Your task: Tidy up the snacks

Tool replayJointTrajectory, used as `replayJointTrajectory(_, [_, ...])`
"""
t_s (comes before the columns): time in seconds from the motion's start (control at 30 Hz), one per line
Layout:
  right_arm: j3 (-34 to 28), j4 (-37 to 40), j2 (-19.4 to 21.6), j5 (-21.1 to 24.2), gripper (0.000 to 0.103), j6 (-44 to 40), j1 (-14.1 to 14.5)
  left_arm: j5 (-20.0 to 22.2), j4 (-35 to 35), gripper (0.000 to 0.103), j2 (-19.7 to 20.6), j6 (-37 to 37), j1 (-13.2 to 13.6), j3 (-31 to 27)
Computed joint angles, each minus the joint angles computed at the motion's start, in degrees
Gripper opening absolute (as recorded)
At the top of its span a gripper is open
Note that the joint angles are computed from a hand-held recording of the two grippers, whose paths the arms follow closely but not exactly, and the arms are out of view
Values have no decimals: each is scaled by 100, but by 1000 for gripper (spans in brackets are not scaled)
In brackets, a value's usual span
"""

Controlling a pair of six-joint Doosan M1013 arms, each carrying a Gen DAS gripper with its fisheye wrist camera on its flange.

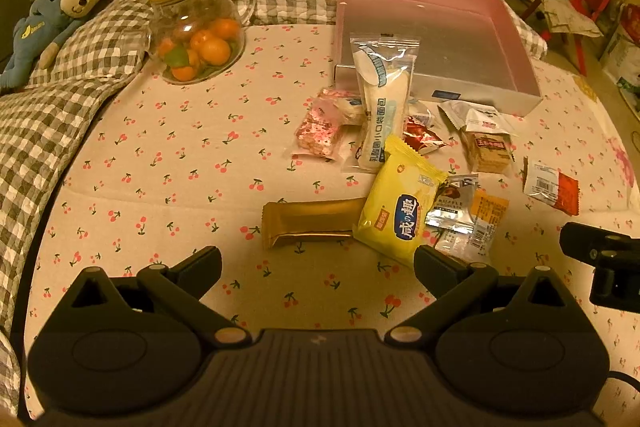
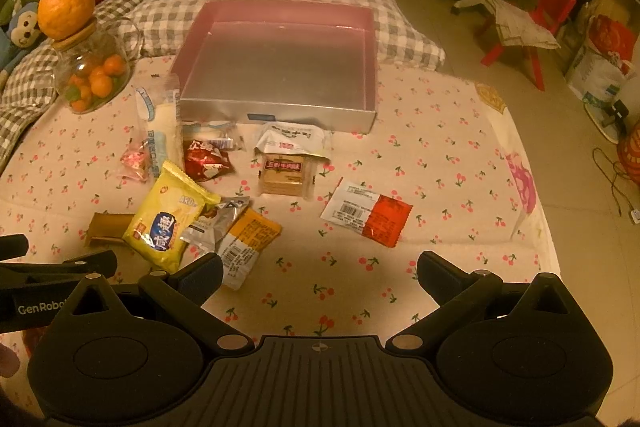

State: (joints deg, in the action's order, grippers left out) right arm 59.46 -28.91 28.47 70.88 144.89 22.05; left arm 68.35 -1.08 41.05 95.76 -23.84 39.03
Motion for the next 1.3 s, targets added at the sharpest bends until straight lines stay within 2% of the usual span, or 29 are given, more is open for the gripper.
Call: replayJointTrajectory(1.3, [22, -3, 7, 24, 103, -85, 28, -142, -7, 103, -83, 46, -19, 145])
